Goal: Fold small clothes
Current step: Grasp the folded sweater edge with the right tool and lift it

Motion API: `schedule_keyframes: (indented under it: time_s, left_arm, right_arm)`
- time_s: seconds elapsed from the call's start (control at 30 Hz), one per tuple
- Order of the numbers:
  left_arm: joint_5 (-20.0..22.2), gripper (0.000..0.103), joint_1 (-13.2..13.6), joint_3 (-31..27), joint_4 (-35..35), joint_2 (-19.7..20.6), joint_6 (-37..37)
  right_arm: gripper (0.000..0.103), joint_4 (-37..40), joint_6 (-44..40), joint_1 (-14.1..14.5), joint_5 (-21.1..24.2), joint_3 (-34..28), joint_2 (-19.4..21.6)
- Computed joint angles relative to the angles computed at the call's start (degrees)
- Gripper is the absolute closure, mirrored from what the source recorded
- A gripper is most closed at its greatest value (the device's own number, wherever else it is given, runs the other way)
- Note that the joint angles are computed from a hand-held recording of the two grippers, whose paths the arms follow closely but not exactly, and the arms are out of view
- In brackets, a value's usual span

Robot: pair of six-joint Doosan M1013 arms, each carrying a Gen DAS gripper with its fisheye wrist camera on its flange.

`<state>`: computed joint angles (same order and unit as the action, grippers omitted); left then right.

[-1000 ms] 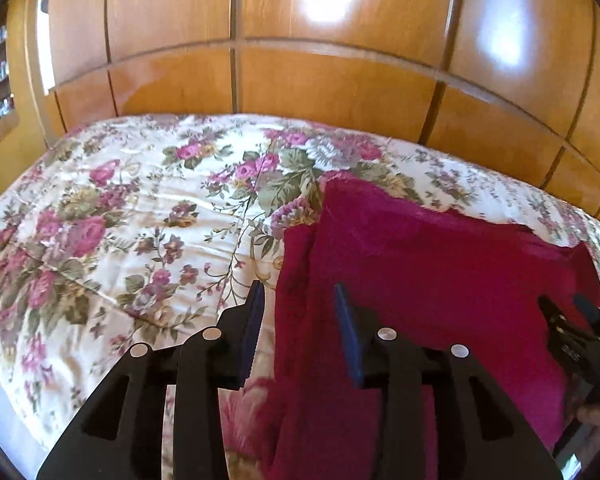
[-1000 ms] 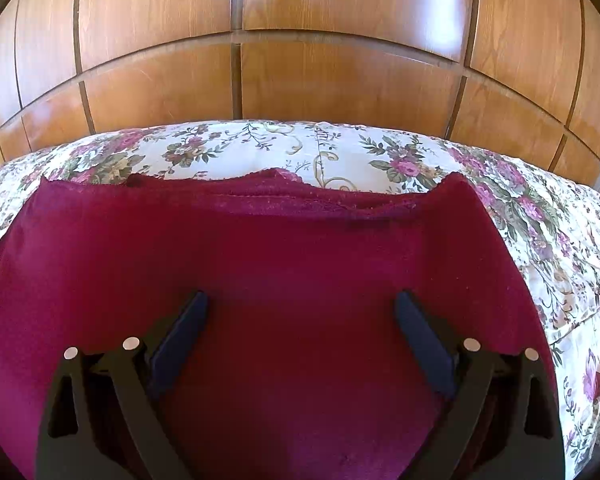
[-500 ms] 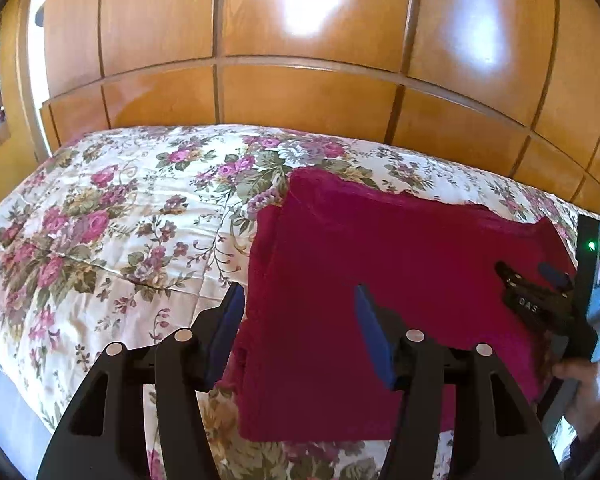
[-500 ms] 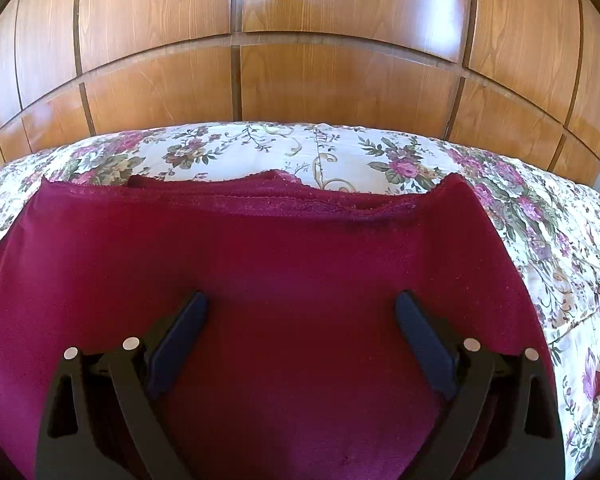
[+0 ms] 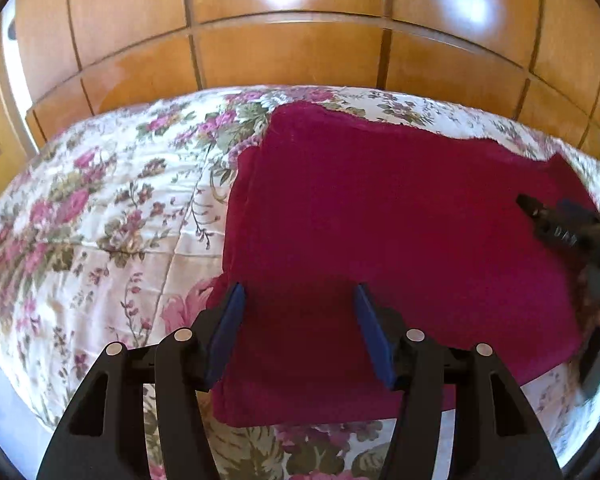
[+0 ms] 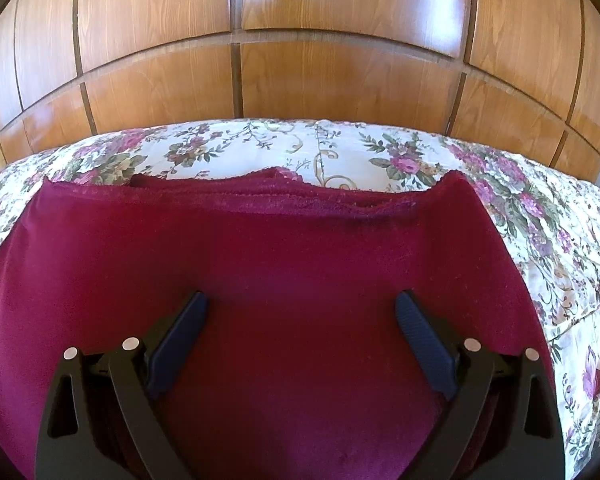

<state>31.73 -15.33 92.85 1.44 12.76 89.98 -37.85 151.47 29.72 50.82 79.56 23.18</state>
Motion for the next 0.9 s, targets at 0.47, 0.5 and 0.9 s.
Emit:
schedule_keyframes:
  time_s: [0.47,0.5,0.9]
  left_arm:
    - [-0.12,0.047,3.10,0.94,-24.48,-1.61,17.81]
    - [0.38,0.047,3.15,0.81,-25.72,-1.50,19.10]
    - [6.34,0.047,4.06,-1.03,-30.10,1.13,23.38]
  right_arm:
    - [0.018,22.83,8.42,-9.10,-22.91,20.39,-15.86]
    - [0.023,29.66,3.40,-9.87,-25.28,21.40,-15.90]
    - [0.072,42.19,-13.57,-7.83,-24.39,18.50,-14.26]
